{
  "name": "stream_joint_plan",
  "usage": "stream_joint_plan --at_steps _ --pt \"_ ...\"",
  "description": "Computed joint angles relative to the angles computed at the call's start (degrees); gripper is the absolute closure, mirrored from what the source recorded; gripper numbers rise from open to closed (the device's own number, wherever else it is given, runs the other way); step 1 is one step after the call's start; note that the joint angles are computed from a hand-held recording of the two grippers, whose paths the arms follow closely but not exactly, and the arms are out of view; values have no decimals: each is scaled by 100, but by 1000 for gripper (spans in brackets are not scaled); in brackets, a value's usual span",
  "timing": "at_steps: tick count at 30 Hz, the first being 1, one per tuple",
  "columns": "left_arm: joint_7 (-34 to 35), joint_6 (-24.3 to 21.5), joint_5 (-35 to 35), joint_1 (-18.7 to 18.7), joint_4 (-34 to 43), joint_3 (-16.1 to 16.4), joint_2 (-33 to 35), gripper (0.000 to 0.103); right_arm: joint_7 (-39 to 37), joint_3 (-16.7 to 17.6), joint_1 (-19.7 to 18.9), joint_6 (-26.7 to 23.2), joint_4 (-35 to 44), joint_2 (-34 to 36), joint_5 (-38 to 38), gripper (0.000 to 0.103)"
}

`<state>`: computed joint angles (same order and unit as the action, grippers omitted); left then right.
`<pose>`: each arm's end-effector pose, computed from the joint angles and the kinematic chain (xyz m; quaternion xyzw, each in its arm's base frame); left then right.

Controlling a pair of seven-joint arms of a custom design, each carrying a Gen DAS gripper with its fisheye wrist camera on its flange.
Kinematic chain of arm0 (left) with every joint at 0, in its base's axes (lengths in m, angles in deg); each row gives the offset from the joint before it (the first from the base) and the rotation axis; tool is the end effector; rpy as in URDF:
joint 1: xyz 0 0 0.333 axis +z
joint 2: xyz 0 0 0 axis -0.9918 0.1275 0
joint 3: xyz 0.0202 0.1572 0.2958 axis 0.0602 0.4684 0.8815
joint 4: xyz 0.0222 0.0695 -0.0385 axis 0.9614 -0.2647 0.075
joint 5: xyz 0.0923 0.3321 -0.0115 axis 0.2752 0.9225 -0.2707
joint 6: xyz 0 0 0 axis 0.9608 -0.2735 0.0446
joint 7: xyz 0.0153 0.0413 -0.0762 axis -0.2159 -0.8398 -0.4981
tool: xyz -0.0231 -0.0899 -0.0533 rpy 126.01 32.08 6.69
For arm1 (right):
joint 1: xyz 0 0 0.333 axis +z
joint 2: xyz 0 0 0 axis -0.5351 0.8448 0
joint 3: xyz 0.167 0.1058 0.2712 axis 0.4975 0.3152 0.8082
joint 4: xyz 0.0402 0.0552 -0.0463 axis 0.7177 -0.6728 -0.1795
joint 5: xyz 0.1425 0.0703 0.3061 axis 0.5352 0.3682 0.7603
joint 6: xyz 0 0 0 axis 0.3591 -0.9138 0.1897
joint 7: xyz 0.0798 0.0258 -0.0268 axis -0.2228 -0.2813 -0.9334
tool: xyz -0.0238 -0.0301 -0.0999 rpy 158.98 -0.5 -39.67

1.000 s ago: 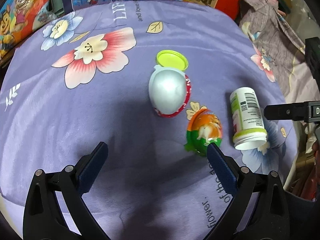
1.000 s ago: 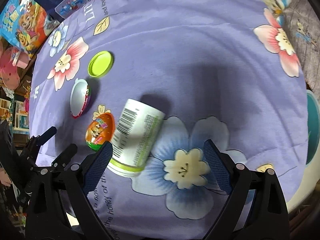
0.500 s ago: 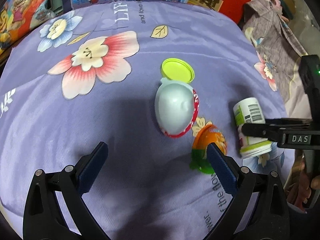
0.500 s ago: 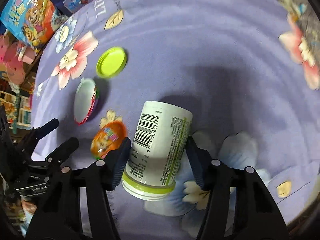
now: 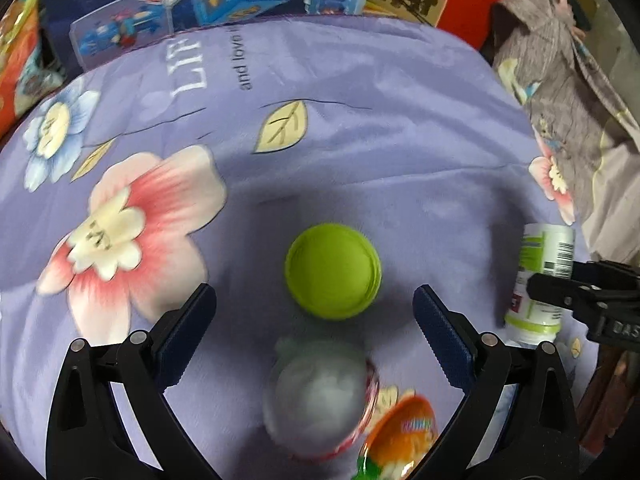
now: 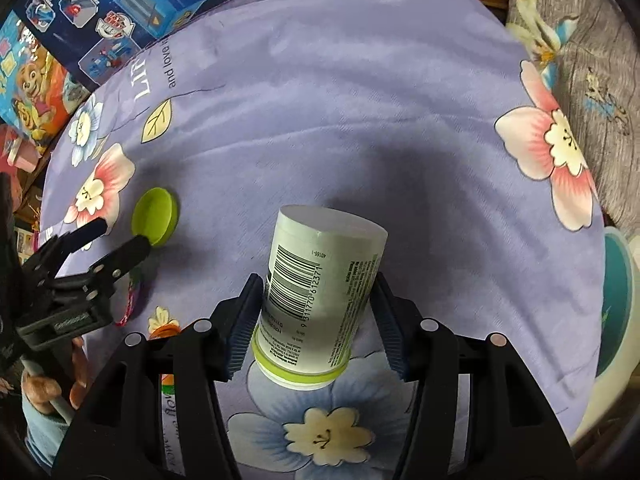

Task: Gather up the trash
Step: 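Grasp the green lid with the left tool while right tool holds the pill bottle, then carry the green lid and pill bottle over the teal bin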

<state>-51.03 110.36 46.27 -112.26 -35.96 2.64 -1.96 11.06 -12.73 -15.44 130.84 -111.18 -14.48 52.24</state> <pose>0.4766 -0.3741 0.3101 -0.7714 0.5907 -0.1909 0.1399 0.5603 0.2114 0.3421 -0.8312 0.5303 -0.0051 0.1671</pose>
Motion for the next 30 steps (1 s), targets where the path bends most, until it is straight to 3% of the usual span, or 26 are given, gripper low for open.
stream_joint_plan --at_steps 6,9,21,30 --pt "789 -556 -379 -51 624 -120 453 23 -98 4 -45 37 84 79 2 50" --pt "876 -842 -318 -201 789 -36 520 47 -194 19 -104 40 66 73 60 50" --pt "541 -752 -142 -309 846 -91 211 46 -853 98 -531 101 -225 -239 775 53" --pt "1260 -1163 -465 -659 2116 -332 797 46 -1675 -27 -1084 59 -414 -542 1652 53"
